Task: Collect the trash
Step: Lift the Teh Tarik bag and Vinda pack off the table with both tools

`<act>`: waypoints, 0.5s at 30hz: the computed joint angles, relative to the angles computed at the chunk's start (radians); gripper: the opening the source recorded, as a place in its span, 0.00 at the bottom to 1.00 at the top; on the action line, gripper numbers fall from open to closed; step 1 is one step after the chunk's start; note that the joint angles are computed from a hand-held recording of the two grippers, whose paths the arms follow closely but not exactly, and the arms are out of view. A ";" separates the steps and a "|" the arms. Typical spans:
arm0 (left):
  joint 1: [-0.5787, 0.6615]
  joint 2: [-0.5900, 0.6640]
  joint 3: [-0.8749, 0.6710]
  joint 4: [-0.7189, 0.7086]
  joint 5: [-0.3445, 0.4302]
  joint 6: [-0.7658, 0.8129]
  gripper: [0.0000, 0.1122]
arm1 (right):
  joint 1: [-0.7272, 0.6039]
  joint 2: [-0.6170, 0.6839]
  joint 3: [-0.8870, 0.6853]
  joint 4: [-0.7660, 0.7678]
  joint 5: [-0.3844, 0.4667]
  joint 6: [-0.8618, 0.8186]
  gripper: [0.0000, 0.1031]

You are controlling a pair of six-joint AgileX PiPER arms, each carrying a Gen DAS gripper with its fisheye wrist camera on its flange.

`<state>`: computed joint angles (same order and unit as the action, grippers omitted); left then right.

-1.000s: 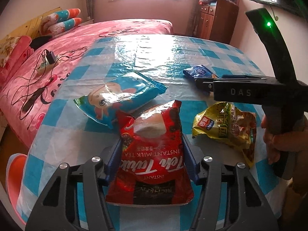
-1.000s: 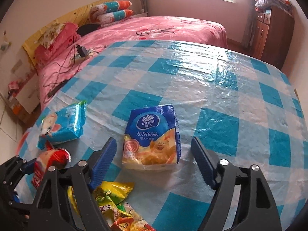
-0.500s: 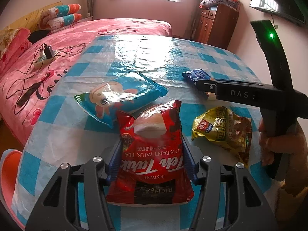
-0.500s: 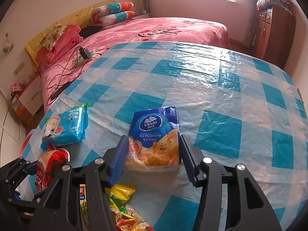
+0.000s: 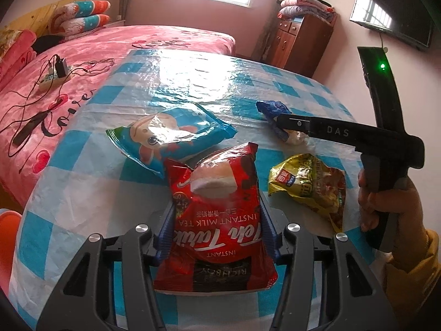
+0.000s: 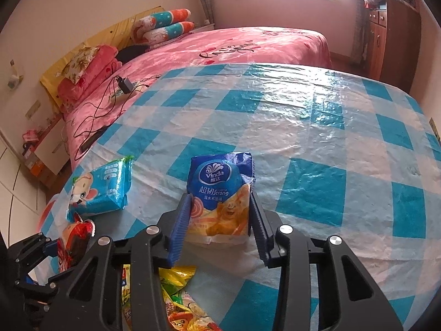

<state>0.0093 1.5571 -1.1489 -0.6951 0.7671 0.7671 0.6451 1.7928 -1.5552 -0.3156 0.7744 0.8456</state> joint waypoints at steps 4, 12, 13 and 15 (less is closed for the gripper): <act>0.030 -0.003 0.006 -0.060 0.026 0.067 0.48 | 0.004 -0.016 0.019 -0.034 -0.010 0.045 0.41; 0.106 -0.005 0.010 -0.141 0.081 0.154 0.47 | 0.031 -0.061 0.082 -0.136 -0.041 0.187 0.40; 0.112 -0.012 0.016 -0.149 0.087 0.163 0.47 | 0.035 -0.064 0.086 -0.145 -0.043 0.201 0.40; 0.132 -0.015 0.018 -0.167 0.105 0.185 0.47 | 0.045 -0.069 0.091 -0.160 -0.046 0.230 0.40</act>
